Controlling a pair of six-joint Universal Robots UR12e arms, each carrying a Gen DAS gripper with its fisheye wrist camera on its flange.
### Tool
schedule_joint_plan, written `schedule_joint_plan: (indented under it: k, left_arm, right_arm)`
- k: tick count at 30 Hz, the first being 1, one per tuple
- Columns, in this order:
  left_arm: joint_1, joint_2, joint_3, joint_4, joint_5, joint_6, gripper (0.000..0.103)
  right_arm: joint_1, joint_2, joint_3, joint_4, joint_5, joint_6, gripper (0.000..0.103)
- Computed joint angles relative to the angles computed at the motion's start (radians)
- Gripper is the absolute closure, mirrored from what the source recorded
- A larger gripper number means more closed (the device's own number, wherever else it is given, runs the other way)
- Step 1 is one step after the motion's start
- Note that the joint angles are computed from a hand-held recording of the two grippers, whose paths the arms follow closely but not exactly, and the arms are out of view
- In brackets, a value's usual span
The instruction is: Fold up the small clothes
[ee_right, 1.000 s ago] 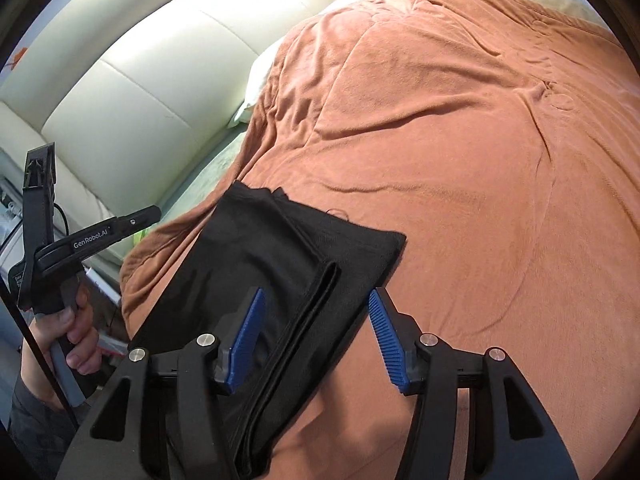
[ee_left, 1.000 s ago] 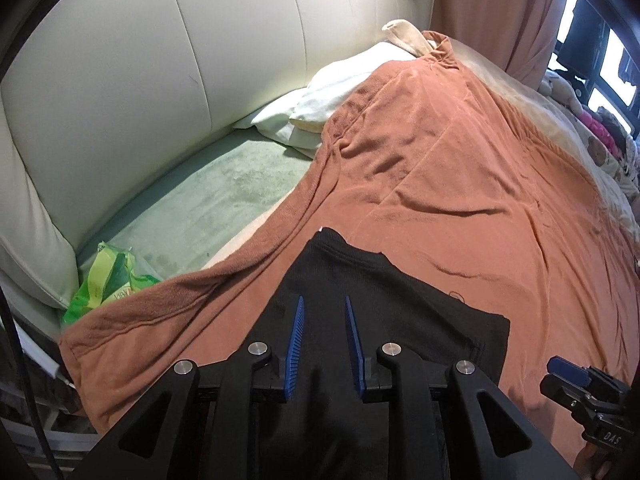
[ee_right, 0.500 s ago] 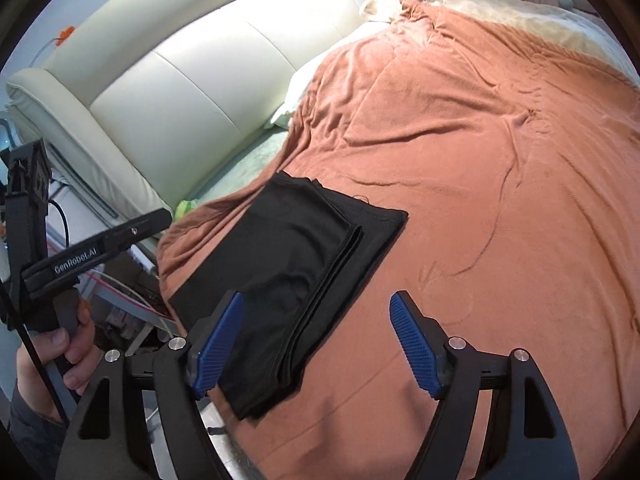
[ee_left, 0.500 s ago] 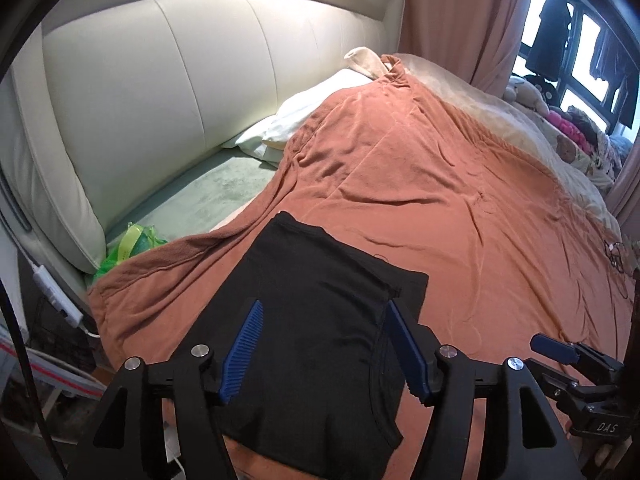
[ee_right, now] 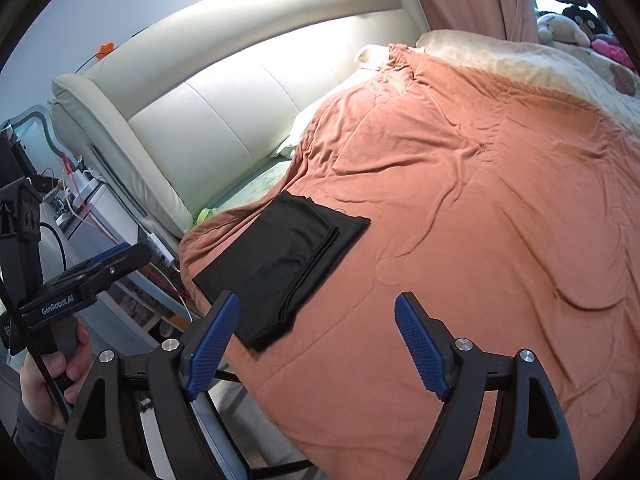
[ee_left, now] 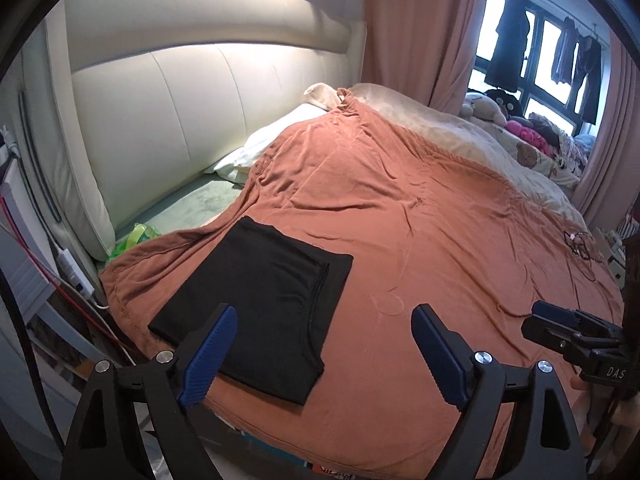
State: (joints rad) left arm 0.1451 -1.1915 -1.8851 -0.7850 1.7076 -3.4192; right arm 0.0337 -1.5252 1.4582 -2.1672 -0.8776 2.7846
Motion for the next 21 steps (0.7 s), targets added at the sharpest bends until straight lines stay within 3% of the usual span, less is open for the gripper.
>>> schedule_joint_plan:
  k: [5, 13, 21]
  left_arm:
    - [-0.066, 0.044, -0.031, 0.032, 0.038, -0.026, 0.001]
    - [-0.206, 0.082, -0.074, 0.094, 0.138, -0.054, 0.000]
    - [-0.327, 0.101, -0.113, 0.159, 0.198, -0.101, 0.000]
  right_arm:
    - [-0.051, -0.089, 0.083, -0.038, 0.009, -0.039, 0.019]
    - [-0.139, -0.235, 0.242, -0.175, 0.002, -0.065, 0.000]
    - [-0.227, -0.359, 0.372, -0.257, 0.005, -0.057, 0.000]
